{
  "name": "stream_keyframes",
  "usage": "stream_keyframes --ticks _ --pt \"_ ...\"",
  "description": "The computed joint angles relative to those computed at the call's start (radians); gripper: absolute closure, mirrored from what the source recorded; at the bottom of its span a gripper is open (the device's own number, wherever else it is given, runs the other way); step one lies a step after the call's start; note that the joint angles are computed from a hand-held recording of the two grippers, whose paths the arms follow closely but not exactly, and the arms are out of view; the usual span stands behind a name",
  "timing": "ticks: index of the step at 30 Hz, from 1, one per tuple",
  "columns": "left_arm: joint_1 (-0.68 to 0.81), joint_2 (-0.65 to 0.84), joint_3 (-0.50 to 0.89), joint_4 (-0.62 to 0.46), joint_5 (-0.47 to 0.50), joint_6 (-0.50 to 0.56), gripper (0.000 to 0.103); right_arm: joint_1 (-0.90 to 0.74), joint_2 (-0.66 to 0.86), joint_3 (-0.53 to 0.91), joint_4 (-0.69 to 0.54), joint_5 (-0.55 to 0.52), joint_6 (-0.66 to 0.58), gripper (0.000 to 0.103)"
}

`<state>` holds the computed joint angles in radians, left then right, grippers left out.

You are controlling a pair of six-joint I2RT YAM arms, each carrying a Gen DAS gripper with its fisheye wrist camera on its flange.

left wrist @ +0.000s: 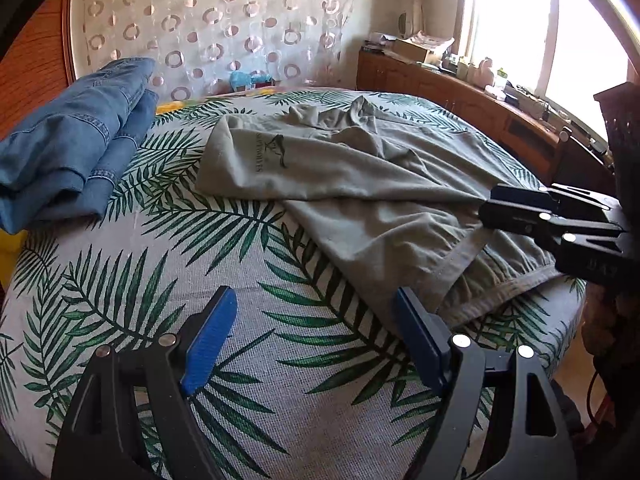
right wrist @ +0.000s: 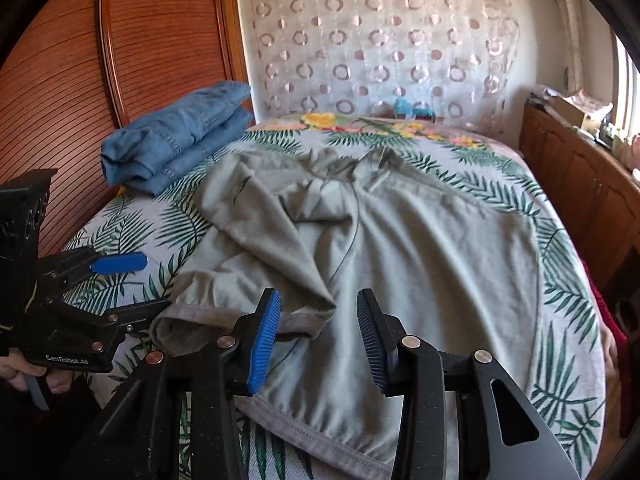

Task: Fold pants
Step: 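Grasp the pants leg hem with the right tool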

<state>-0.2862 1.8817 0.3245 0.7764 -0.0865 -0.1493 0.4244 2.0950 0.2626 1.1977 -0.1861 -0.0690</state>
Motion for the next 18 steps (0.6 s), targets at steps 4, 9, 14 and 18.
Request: stream_keyframes --ticks 4,9,14,18 --pt "-0.013 0.017 -0.017 0.052 -0.02 -0.003 0.022 0.003 0.001 0.033 -0.073 -0.005 -0.003 0.061" --pt "-0.009 0.015 -0.024 0.061 -0.016 -0.005 0.022 0.002 -0.018 0.05 -0.134 -0.001 -0.002 0.062" --pt "-0.01 0.008 -0.026 0.057 -0.017 -0.002 0.022 0.031 -0.01 0.063 -0.126 -0.005 0.006 0.08" --pt "-0.013 -0.006 -0.016 0.027 -0.021 -0.004 0.022 0.056 0.001 0.027 -0.033 0.014 0.012 0.095"
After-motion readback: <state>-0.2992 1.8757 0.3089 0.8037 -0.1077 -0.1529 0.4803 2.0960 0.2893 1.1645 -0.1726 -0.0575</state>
